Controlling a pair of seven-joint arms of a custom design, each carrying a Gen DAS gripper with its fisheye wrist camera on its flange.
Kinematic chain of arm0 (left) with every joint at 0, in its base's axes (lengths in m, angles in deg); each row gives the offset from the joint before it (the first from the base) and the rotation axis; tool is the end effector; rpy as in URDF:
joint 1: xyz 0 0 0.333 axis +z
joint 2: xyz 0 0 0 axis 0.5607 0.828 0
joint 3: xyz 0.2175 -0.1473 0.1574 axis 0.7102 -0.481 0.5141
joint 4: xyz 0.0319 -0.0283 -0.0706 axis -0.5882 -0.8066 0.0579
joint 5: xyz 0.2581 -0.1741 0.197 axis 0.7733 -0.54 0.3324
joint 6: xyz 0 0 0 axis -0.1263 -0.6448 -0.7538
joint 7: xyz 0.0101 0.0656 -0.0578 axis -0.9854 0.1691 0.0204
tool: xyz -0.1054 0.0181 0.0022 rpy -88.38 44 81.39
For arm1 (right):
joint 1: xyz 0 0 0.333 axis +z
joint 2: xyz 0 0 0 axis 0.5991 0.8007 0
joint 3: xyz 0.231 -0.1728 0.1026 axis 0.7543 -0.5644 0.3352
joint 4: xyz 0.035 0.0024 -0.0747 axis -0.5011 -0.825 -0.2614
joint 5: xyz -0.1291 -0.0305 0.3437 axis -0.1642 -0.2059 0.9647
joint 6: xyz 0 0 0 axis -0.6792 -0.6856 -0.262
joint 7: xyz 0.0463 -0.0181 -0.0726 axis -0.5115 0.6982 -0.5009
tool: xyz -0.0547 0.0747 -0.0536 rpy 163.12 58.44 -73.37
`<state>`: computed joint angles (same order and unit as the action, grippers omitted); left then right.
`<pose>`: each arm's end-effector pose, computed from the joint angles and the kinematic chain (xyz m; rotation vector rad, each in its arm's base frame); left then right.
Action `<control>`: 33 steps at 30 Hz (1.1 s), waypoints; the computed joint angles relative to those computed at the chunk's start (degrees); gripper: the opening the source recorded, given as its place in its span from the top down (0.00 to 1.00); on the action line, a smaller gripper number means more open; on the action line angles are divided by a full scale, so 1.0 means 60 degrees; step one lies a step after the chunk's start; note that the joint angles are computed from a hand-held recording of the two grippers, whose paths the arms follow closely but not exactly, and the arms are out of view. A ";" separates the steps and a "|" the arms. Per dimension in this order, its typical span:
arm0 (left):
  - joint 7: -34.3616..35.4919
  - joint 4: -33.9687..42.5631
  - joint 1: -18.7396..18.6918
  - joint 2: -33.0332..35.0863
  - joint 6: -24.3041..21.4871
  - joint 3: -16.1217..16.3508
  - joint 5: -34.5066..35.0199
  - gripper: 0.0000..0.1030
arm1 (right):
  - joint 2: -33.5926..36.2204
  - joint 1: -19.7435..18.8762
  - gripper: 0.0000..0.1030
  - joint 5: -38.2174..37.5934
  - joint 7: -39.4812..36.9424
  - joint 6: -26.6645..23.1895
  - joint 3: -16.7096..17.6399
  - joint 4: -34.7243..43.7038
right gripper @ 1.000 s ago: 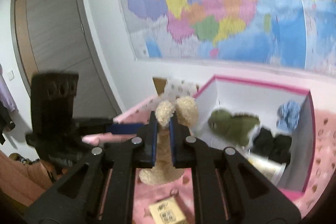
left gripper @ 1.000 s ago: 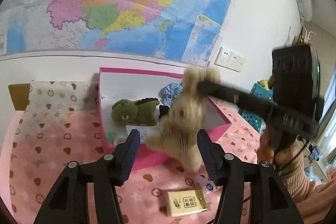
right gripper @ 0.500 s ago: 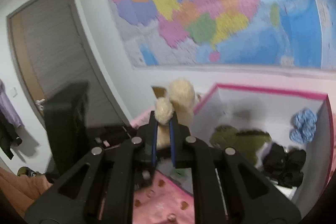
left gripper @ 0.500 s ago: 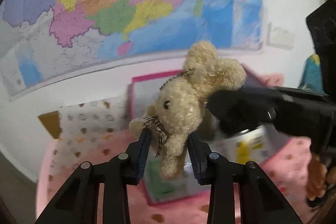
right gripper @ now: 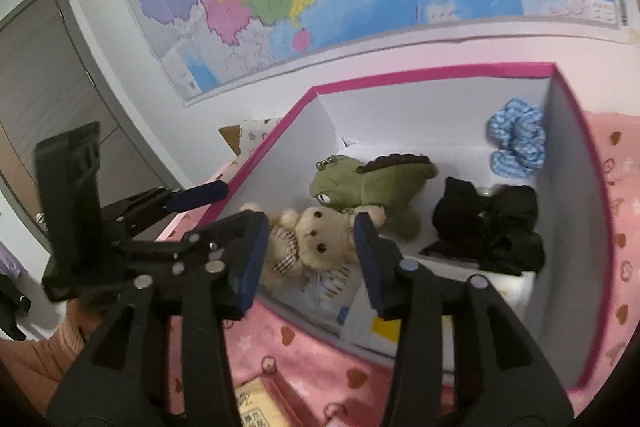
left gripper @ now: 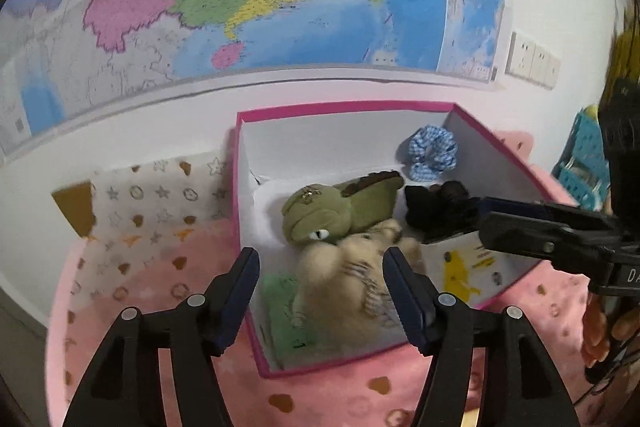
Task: Organize soft objects
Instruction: 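Carry the teddy bear into the box and open the right tool, then reach the right tool to the floral tissue pack on the bed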
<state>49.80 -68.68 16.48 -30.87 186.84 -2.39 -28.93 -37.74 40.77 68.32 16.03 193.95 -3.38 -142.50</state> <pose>0.6601 -0.2890 0.5170 -1.6776 1.8207 -0.9090 0.7139 0.1732 0.5125 -1.7638 1.0683 0.0197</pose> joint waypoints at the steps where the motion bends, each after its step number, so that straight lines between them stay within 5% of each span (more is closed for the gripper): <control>1: -0.0048 -0.0178 0.0047 -0.0095 0.0184 -0.0051 -0.0077 0.36 | -0.0190 -0.0092 0.51 0.0128 -0.0125 0.0048 0.0030 -0.0247; 11: 0.0206 -0.2304 0.0521 -0.1287 0.2282 -0.0670 -0.1030 0.31 | -0.1964 -0.0569 0.45 0.1896 -0.1417 0.0115 -0.0326 -0.2538; 16: 0.0678 -0.2998 0.0602 -0.1660 0.2694 -0.1060 -0.1490 0.31 | -0.2817 -0.0515 0.45 0.2580 -0.2042 -0.0046 -0.0770 -0.3659; 25: 0.1991 -0.3530 0.0774 -0.1641 0.2494 -0.1965 -0.2789 0.31 | -0.3683 -0.0074 0.43 0.2308 -0.1971 -0.0156 -0.1448 -0.5285; 33: 0.1785 -0.3951 0.0163 -0.1754 0.2049 -0.1589 -0.2662 0.31 | -0.3920 0.0053 0.43 0.1933 -0.1435 0.0017 -0.1677 -0.6152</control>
